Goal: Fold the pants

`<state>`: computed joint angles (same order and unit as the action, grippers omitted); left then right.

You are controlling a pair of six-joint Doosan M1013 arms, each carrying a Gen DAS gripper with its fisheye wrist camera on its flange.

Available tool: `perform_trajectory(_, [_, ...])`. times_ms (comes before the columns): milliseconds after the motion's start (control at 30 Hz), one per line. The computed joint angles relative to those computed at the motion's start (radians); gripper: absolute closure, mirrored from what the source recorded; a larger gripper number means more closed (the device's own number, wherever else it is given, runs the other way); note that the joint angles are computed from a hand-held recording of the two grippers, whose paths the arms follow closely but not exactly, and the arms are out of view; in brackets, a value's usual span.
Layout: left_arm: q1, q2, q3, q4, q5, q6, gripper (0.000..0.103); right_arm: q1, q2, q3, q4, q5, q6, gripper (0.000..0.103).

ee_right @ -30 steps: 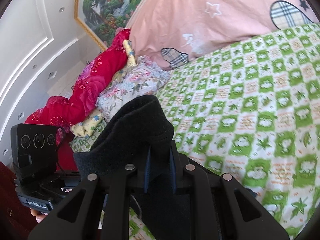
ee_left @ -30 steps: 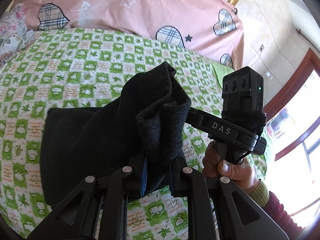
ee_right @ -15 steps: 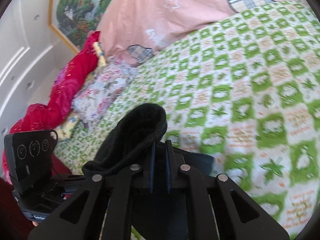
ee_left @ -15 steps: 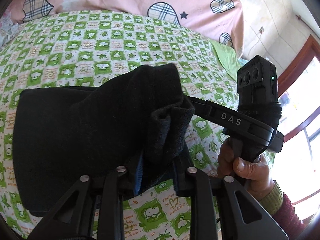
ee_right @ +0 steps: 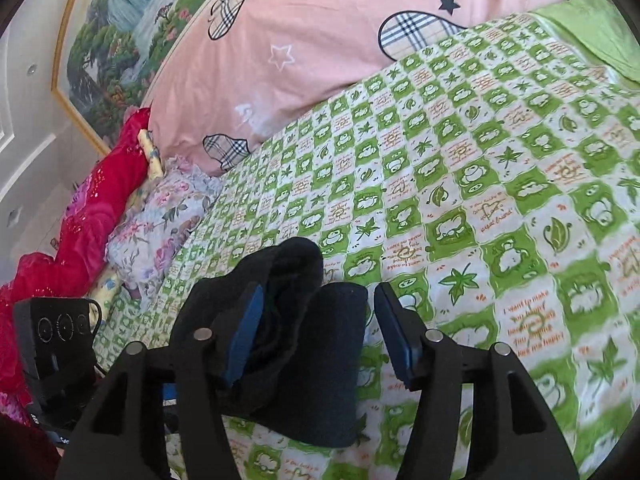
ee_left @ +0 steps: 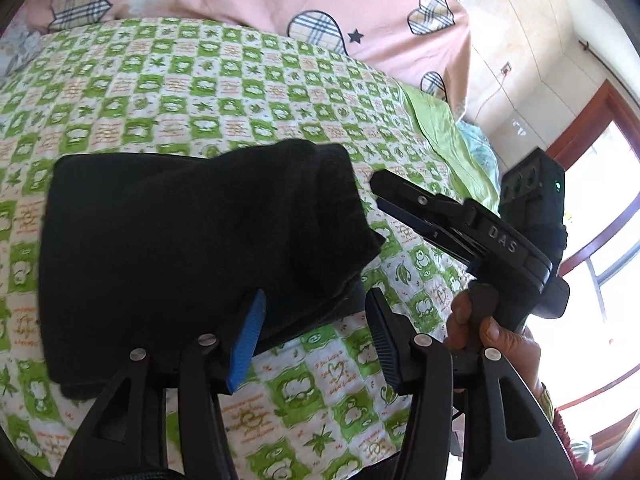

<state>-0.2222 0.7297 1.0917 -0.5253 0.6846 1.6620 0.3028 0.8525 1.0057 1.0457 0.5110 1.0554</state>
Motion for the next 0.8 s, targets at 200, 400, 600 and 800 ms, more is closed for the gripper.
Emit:
perform_trajectory(200, [0.010,-0.053,0.074,0.072,-0.086,-0.063,0.042,0.026,-0.020,0.010,-0.086,-0.051,0.056,0.030])
perform_trajectory(400, [0.029,-0.080,0.113,0.108,-0.128,-0.133,0.039,0.054,-0.028,-0.004,-0.233,-0.093,0.142,0.024])
perform_trajectory(600, [0.053,-0.103,0.145,0.158,-0.160,-0.219,0.036,0.072,-0.021,-0.035,-0.448,-0.104,0.330,0.018])
perform_trajectory(800, [0.074,-0.112,0.157,0.199,-0.159,-0.288,0.033,0.078,-0.005,-0.073,-0.590,-0.077,0.481,0.018])
